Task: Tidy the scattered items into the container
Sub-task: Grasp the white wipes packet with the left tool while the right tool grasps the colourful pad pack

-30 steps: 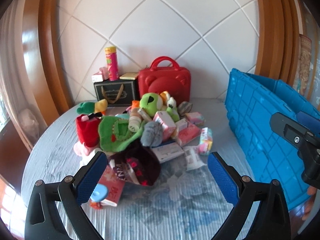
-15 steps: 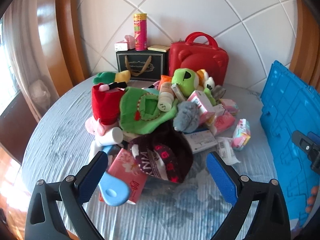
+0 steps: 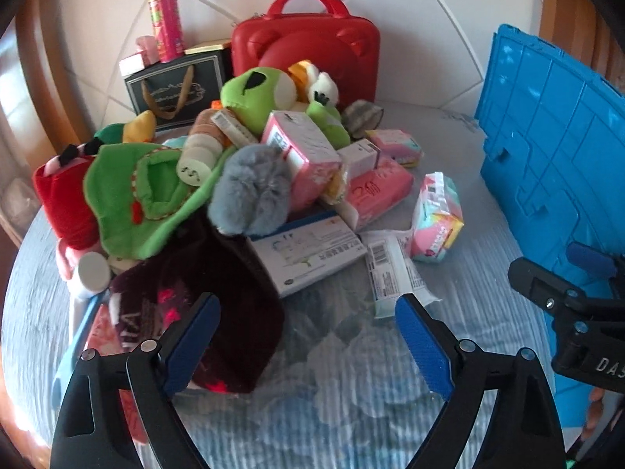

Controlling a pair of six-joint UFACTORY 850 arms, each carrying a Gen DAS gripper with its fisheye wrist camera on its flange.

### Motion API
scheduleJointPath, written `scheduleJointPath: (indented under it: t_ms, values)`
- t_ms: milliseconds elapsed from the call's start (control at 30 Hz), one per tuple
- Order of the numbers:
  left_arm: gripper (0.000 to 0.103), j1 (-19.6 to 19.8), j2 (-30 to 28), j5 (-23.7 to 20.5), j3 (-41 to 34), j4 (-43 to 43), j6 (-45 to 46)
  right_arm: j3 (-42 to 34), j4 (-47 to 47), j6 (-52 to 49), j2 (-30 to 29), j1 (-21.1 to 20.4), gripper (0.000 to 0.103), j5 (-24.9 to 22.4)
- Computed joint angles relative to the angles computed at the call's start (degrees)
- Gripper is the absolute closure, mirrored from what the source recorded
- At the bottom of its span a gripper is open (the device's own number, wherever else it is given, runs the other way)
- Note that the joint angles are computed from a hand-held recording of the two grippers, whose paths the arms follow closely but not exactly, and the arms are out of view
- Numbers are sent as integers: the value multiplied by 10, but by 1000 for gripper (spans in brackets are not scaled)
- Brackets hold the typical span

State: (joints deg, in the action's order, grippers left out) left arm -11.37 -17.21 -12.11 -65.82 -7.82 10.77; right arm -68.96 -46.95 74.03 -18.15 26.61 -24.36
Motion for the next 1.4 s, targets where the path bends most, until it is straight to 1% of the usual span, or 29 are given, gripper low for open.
scheduleJointPath:
  t_ms: [67,100,133,200,300,400,433,467,500,533,567,600,633,700,800,867,900,967,1000,1033,1100,1133,1167,1200,1233,1333,1400]
  values:
    - [11,-8,-24,-1,-14,-18,19,-7,-4,0,-7,-4,12,-11]
    - [11,-12,-38,-4,-24,-35,36,-11,0,-4,-11,-8,24,-16]
    - [11,-16,-52,-8,-33,-55,55,-14,7,-8,-17,-12,32,-18]
    - [11,-25,-80,-16,-55,-82,80,-16,14,-10,-28,-19,38,-19]
    - [11,-39,-118,-22,-83,-122,121,-12,5,6,-37,-30,39,-9]
    - [11,-57,-160,-32,-116,-104,106,-8,-3,19,-44,-42,38,9]
    - [14,-60,-175,-43,-130,-107,109,-7,-9,27,-45,-46,38,13]
    - [25,-63,-192,-55,-146,-94,96,-7,-14,34,-48,-50,38,17]
    - [34,-64,-208,-70,-162,-72,72,-8,-16,38,-50,-54,38,22]
    - [41,-66,-215,-66,-167,-53,57,-9,-15,38,-53,-58,38,27]
    - [47,-66,-216,-58,-167,-46,62,-14,-10,32,-57,-61,38,32]
    - [48,-62,-220,-70,-175,-63,80,-19,-4,26,-63,-63,38,36]
    - [53,-55,-224,-84,-184,-85,94,-27,8,14,-70,-66,38,41]
    - [58,-42,-227,-90,-196,-76,70,-42,30,-9,-85,-71,38,55]
    - [61,-22,-234,-109,-212,-110,90,-65,65,-39,-109,-75,38,86]
    - [61,-15,-226,-101,-206,-128,107,-79,86,-62,-124,-75,37,109]
    - [61,-14,-221,-92,-201,-125,105,-86,97,-76,-131,-74,33,113]
    - [61,-14,-216,-77,-193,-118,106,-113,154,-139,-156,-73,33,102]
    - [61,-16,-216,-69,-192,-95,89,-123,178,-164,-166,-73,33,98]
    - [61,-18,-217,-59,-190,-64,62,-133,191,-175,-177,-74,33,94]
    - [61,-20,-218,-54,-191,-50,51,-145,170,-153,-191,-71,33,80]
    - [61,-21,-220,-54,-194,-45,44,-150,166,-147,-197,-71,35,74]
    - [61,-20,-223,-57,-201,-40,40,-153,172,-150,-202,-71,41,72]
    - [61,-21,-224,-55,-200,-32,33,-155,170,-148,-205,-71,51,66]
    - [61,-22,-223,-53,-199,-24,25,-155,160,-139,-206,-70,53,61]
    - [61,-26,-219,-48,-194,-2,1,-142,152,-128,-195,-71,55,64]
    - [61,-29,-204,-35,-177,7,-4,-130,141,-115,-184,-69,55,65]
